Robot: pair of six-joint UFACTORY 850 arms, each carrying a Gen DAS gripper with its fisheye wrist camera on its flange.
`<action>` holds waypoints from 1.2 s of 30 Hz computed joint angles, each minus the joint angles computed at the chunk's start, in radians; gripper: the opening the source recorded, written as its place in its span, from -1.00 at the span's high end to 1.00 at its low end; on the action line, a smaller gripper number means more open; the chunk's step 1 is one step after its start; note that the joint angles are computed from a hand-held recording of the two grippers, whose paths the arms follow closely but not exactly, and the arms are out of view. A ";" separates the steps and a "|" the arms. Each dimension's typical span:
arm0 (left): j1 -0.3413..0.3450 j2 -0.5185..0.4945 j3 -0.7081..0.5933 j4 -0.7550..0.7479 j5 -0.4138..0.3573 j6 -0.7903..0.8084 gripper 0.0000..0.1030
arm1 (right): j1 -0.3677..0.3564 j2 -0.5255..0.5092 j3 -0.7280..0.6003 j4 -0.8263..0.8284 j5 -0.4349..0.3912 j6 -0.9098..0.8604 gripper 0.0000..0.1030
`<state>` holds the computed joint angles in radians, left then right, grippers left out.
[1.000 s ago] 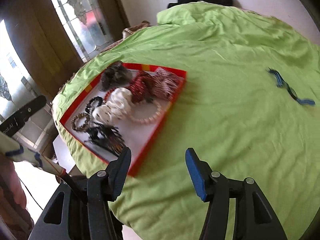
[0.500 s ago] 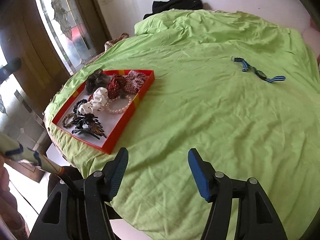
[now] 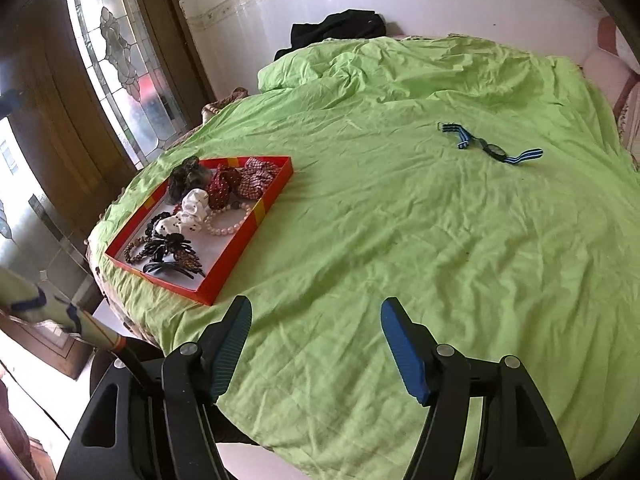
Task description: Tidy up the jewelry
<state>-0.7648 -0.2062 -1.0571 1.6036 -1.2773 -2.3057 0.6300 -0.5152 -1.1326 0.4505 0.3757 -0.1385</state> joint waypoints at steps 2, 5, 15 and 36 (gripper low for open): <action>0.007 -0.003 -0.004 -0.016 0.017 0.012 -1.00 | 0.004 -0.001 0.000 0.028 0.002 -0.028 -0.41; 0.022 -0.004 -0.004 -0.046 0.102 0.054 -1.00 | 0.012 -0.005 -0.006 0.081 -0.003 -0.081 -0.41; 0.083 -0.032 0.029 -0.161 0.318 0.162 -1.00 | 0.047 -0.027 -0.051 0.360 -0.037 -0.356 -0.47; 0.173 -0.008 0.107 -0.164 0.551 0.121 -1.00 | 0.117 -0.085 -0.209 0.909 -0.004 -0.962 -0.60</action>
<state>-0.5913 -0.2142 -0.9503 1.4398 -0.7262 -2.1852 0.7468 -0.6003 -1.3420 1.3595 0.3712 -1.1007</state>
